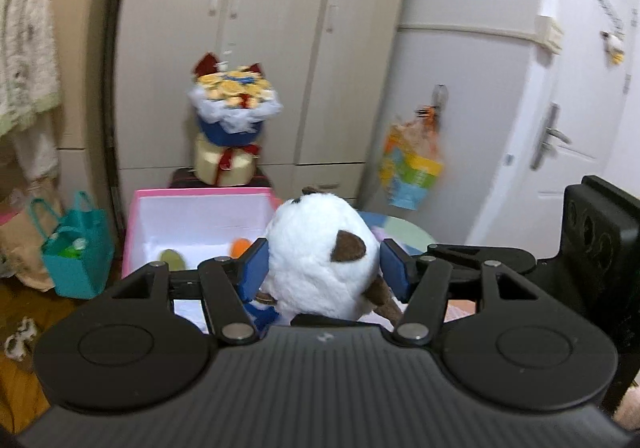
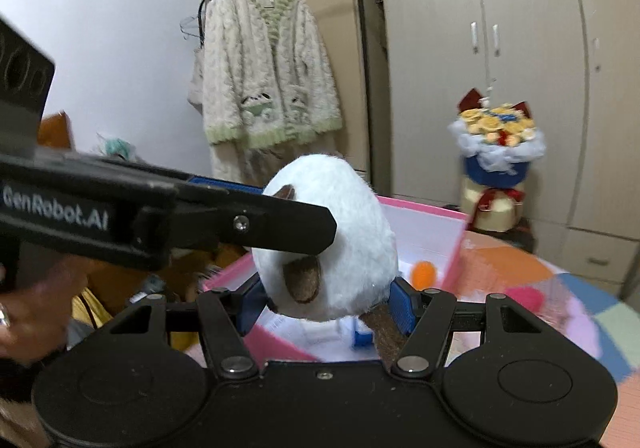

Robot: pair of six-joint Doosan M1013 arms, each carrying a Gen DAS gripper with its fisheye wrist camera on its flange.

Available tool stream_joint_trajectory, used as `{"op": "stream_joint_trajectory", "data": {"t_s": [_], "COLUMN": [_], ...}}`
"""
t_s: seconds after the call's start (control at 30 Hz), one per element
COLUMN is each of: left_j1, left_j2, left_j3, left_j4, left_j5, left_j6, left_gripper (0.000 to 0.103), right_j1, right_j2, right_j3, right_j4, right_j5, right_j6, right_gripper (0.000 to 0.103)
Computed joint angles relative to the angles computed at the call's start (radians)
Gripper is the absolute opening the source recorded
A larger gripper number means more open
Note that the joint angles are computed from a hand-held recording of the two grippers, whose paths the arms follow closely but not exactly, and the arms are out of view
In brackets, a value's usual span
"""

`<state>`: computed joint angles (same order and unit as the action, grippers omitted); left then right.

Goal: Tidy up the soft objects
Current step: 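Carry the plush toy into the pink box and open the left gripper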

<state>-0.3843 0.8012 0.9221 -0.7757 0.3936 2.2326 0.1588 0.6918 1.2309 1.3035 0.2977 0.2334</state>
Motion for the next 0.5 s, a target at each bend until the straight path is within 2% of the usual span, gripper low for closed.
{"op": "stream_joint_trajectory", "data": {"t_s": [0.17,0.23,0.3,0.37,0.5], "left_j1": [0.015,0.026,0.034,0.038,0.036], "left_j2": [0.054,0.085,0.126,0.16,0.175], "left_j3": [-0.078,-0.127,-0.197,-0.252,-0.256], "left_j4": [0.167,0.189,0.224,0.25,0.261], "left_j5": [0.028,0.075,0.152,0.21,0.216], "left_j6": [-0.217,-0.261,-0.323,-0.367,-0.402], "left_gripper": [0.06,0.061,0.061,0.061,0.061], "right_j1": [0.002,0.008,0.015,0.014,0.014], "right_j2": [0.079,0.101,0.125,0.151,0.177], "right_j3": [-0.131,-0.158,-0.191,-0.234,-0.281], "right_j4": [-0.266,-0.349,-0.48,-0.594,-0.726], "right_j5": [0.082,0.076,0.07,0.12,0.176], "right_j6": [0.265,0.322,0.421,0.552,0.673], "right_gripper": [0.068,0.068,0.069,0.069,0.069]}}
